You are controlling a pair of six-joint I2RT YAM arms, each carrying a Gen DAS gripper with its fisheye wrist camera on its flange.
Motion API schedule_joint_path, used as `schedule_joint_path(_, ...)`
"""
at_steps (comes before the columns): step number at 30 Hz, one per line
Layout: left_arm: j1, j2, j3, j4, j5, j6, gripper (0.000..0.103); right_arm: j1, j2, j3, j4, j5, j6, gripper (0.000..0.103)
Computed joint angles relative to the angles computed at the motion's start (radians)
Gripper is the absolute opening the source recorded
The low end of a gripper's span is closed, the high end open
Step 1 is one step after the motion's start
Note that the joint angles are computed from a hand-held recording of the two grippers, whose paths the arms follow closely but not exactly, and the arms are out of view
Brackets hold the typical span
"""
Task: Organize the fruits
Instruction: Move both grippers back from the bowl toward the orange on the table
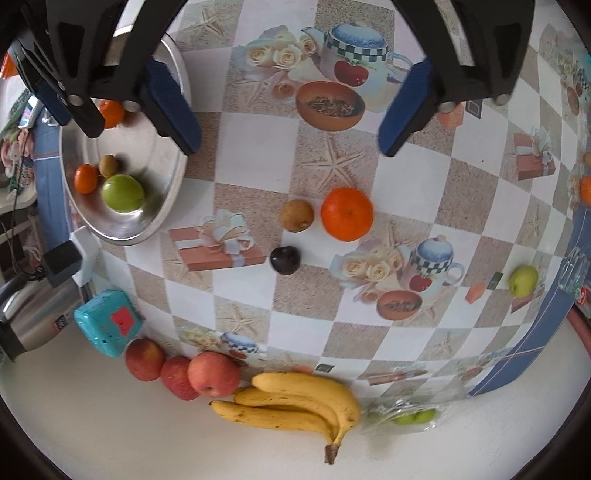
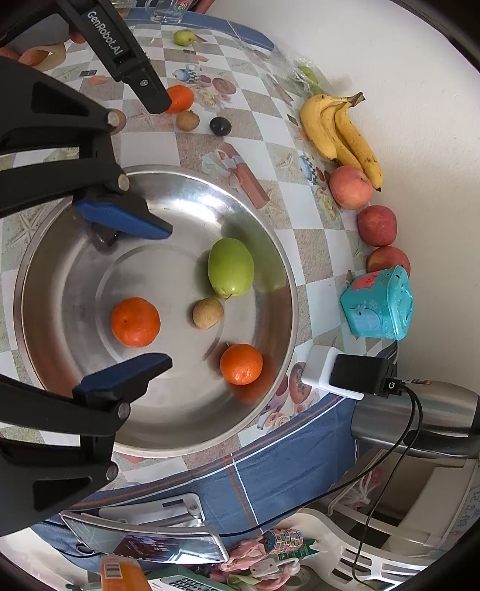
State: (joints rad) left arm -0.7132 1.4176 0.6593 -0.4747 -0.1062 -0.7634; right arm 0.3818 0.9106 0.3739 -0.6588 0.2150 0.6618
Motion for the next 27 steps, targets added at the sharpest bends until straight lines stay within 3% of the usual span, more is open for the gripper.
schedule_joint_path(2,0.003,0.003,-0.004,0.004,-0.005,-0.004,0.102,0.003,0.005,-0.002,0.007,0.003,-0.001,0.077)
schedule_joint_path(6,0.003,0.005,-0.007,0.003,-0.025,-0.005,0.103,0.011,0.011,-0.007,0.023,0.001,-0.003,0.078)
schedule_joint_path(9,0.006,0.014,-0.004,-0.003,-0.033,-0.002,0.103,0.01,0.013,-0.013,0.034,0.001,-0.003,0.092)
schedule_joint_path(27,0.08,-0.059,-0.03,-0.028,-0.067,0.042,0.103,0.069,0.032,-0.005,0.067,0.014,0.08,0.094)
